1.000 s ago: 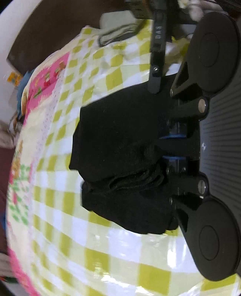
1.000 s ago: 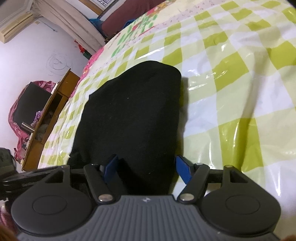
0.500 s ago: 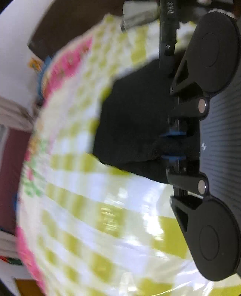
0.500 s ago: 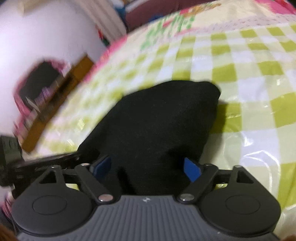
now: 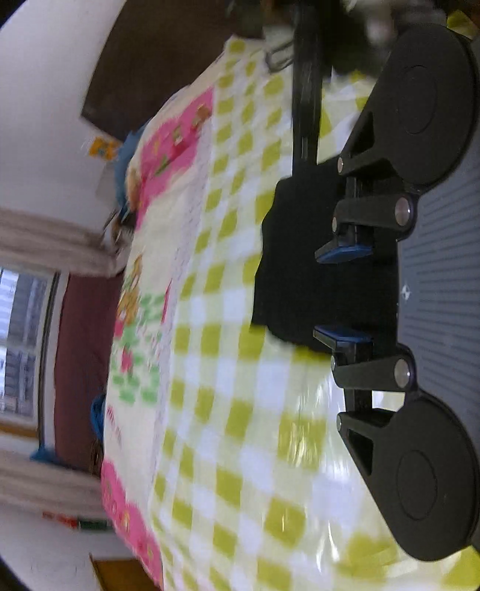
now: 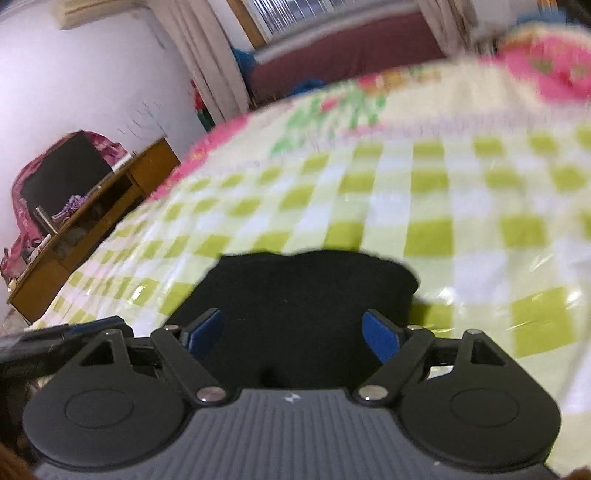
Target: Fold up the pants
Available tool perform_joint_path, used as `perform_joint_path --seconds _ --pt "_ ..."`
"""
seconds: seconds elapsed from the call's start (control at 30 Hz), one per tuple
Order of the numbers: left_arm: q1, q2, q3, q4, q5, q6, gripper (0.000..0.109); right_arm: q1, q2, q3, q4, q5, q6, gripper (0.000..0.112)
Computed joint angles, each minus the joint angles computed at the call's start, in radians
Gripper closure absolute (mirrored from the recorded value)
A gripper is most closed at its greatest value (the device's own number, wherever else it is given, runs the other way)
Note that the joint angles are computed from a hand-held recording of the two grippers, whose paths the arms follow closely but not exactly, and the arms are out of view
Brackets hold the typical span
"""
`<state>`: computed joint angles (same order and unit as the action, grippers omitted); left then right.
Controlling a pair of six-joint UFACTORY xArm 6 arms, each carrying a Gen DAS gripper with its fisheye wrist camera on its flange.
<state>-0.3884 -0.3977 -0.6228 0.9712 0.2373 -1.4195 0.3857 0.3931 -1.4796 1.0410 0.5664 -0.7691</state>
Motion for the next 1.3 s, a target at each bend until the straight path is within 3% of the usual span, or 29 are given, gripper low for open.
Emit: perform_joint_path --seconds 0.1,0.23,0.3,0.37,0.43,0.53,0.63,0.8,1.07,1.3 --pt "0.001 0.147 -0.036 -0.198 -0.034 0.211 0.059 0.019 0.123 -0.107 -0.232 -0.063 0.198 0.030" --pt "0.023 0.168 -0.024 -0.267 -0.056 0.275 0.060 -0.005 0.173 -0.184 -0.255 0.007 0.251 0.031" --pt "0.026 0.130 -0.022 -0.229 -0.039 0.204 0.060 -0.014 0.093 -0.097 -0.177 -0.025 0.170 0.033" --pt "0.020 0.099 -0.027 -0.054 -0.012 0.049 0.060 -0.024 -0.015 0.030 -0.033 -0.060 0.023 0.033" --pt "-0.013 0.098 -0.039 0.012 0.062 -0.004 0.059 -0.037 -0.097 0.139 0.030 -0.045 -0.036 0.032" --pt "-0.046 0.147 -0.053 -0.057 0.125 0.048 0.059 -0.024 -0.094 0.188 -0.074 0.017 0.034 0.033" --pt "-0.096 0.154 -0.087 -0.064 0.227 0.046 0.059 -0.008 -0.110 0.217 -0.076 -0.037 0.051 0.033" --pt "-0.180 0.104 -0.097 -0.073 0.319 -0.003 0.057 -0.006 -0.262 0.337 0.020 -0.083 -0.100 0.034" --pt "-0.332 0.114 -0.131 -0.021 0.465 -0.139 0.048 0.013 -0.409 0.512 0.049 -0.083 -0.116 0.034" --pt "-0.405 0.106 -0.142 0.001 0.529 -0.192 0.037 0.017 -0.475 0.567 0.092 -0.108 -0.149 0.034"
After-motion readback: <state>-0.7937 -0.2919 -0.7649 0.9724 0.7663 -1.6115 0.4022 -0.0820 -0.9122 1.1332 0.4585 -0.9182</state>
